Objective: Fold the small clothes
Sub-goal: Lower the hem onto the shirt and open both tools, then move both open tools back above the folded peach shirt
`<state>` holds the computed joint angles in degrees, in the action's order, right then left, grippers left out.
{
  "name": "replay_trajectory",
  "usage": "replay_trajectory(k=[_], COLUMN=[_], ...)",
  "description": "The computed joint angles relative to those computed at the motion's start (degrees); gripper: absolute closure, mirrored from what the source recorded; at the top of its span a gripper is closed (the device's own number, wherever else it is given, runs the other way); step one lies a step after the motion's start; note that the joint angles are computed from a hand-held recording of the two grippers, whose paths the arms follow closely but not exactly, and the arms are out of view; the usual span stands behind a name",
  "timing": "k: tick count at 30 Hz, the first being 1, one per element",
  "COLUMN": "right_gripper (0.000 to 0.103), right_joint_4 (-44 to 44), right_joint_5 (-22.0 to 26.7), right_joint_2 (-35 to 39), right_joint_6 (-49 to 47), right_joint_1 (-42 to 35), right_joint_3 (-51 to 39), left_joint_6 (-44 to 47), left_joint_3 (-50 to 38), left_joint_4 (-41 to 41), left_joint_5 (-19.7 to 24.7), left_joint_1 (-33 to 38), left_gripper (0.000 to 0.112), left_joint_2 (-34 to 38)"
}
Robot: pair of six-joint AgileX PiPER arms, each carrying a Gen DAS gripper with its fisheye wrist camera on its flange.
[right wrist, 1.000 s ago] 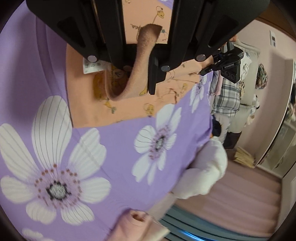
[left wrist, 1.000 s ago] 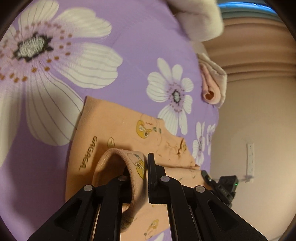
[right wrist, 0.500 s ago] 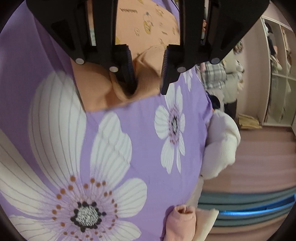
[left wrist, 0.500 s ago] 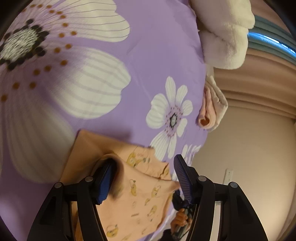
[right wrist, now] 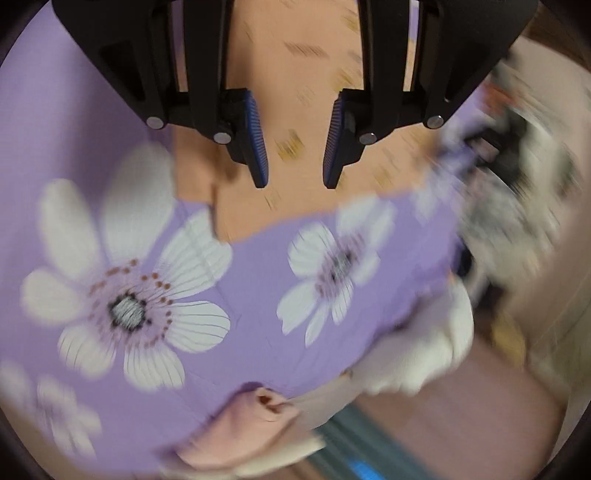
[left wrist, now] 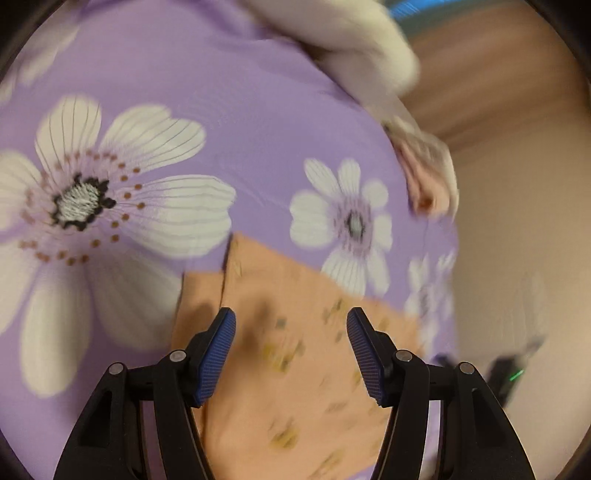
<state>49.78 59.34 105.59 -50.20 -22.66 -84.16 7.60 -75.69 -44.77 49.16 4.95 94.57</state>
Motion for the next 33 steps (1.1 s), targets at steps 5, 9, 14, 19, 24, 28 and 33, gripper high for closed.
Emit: replay_trajectory(k=[5,9,14,19,24,28,33], right_gripper=[0.083,0.086,0.086,0.087,0.087,0.086,0.078], right_joint_4=[-0.12,-0.80,-4.41,-5.36,-3.11,-2.55,-0.53], right_joint_5=[-7.76,-14.85,-23.93,-28.54,-30.75,-28.80,-26.57], right_joint_2=[-12.22,-18.19,-22.34,-23.99,-26.97,-30.51,-35.24], right_joint_6=[-15.73,-22.34,-23.73,-26.15,-30.98,-31.81,-33.47], right_joint_1=[-0.82,0.16,3.24,2.70,1.83,0.52,-0.10], right_joint_3=[17.94,28.00,35.70,41.21,45.33,46.74,48.23], left_joint_6=[-2.87,-7.01,-13.02,-13.98,-15.11,-18.09,-16.82], left_joint_3=[10.46,17.56,23.31,27.70,30.63,32.82,35.12], left_joint_4=[13.35,20.10,26.17,25.69,24.72,25.45,21.50], left_joint_5=[-8.22,-13.08,-16.33,-17.51,-16.99,-15.72,-15.26], left_joint_1=[-9.97,-16.59,-21.42,-22.07,-22.29,-21.82,-17.21], left_gripper=[0.061,0.068,0.068,0.068,0.068,0.066,0.053], left_joint_2=[-10.41,-13.74,-15.11,-19.32,-23.41,-28.83,-33.34])
